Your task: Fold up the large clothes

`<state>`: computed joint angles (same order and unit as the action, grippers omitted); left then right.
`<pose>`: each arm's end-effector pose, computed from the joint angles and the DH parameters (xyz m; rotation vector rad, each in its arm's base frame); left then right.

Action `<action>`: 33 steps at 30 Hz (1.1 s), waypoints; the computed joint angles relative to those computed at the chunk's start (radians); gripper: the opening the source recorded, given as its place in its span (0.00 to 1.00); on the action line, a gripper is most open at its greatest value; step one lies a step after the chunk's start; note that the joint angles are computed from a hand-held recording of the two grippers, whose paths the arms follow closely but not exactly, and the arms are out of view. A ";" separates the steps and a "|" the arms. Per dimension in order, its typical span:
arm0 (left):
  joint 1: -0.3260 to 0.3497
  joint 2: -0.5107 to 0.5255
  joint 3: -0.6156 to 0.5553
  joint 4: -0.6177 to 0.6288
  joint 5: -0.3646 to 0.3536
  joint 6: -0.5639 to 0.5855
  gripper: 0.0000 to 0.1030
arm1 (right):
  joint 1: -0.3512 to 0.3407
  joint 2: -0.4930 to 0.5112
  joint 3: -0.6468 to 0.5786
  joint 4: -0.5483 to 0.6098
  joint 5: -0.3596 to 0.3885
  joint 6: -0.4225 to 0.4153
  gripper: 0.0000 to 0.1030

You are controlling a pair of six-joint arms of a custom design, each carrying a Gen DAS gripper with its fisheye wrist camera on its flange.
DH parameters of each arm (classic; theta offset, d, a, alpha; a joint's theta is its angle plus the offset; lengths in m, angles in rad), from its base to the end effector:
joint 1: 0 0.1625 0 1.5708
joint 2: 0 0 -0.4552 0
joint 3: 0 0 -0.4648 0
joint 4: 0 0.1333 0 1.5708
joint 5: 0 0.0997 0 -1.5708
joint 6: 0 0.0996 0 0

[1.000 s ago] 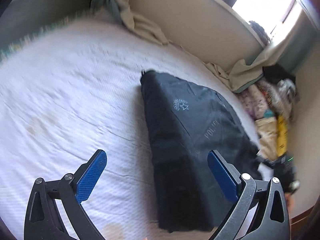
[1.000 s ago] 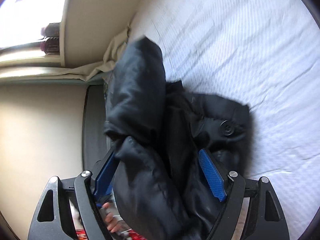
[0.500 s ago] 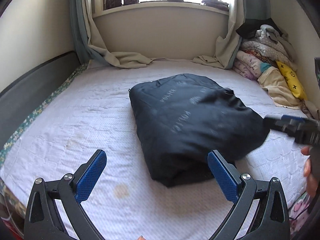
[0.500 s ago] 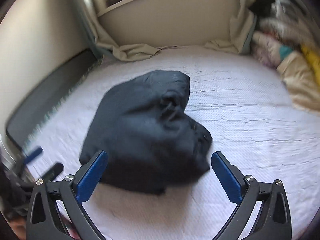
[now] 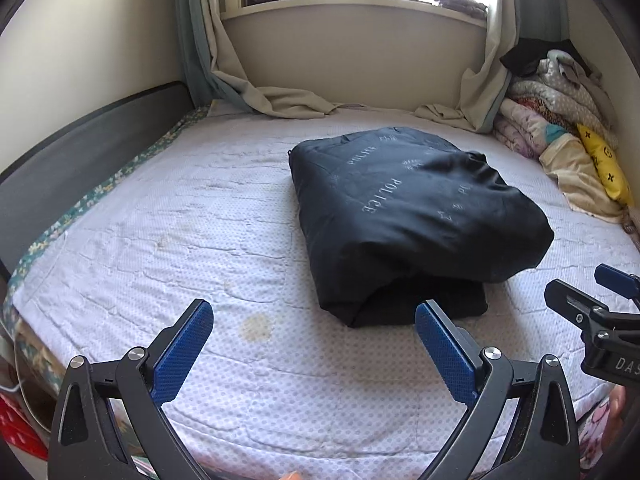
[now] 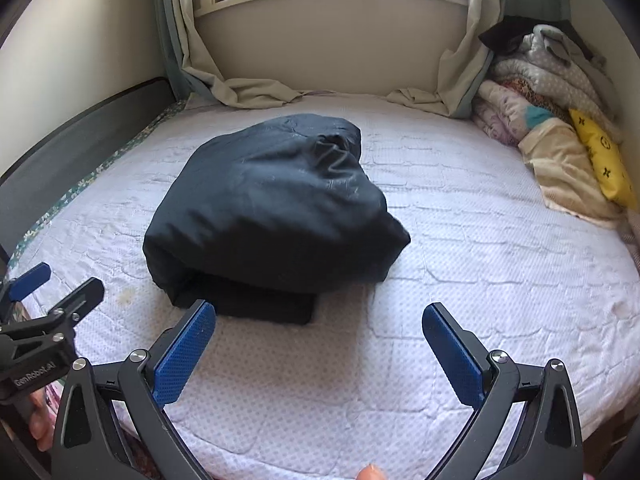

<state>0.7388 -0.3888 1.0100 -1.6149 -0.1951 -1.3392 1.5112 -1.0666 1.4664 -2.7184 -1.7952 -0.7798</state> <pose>-0.4892 -0.7581 -0.0060 -0.0267 1.8612 -1.0641 0.0641 -0.7924 0.3767 0.7861 -2.4049 0.7896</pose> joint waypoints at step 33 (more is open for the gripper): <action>0.006 0.037 -0.034 -0.027 0.005 0.056 0.99 | -0.008 0.001 0.008 0.030 0.003 0.029 1.00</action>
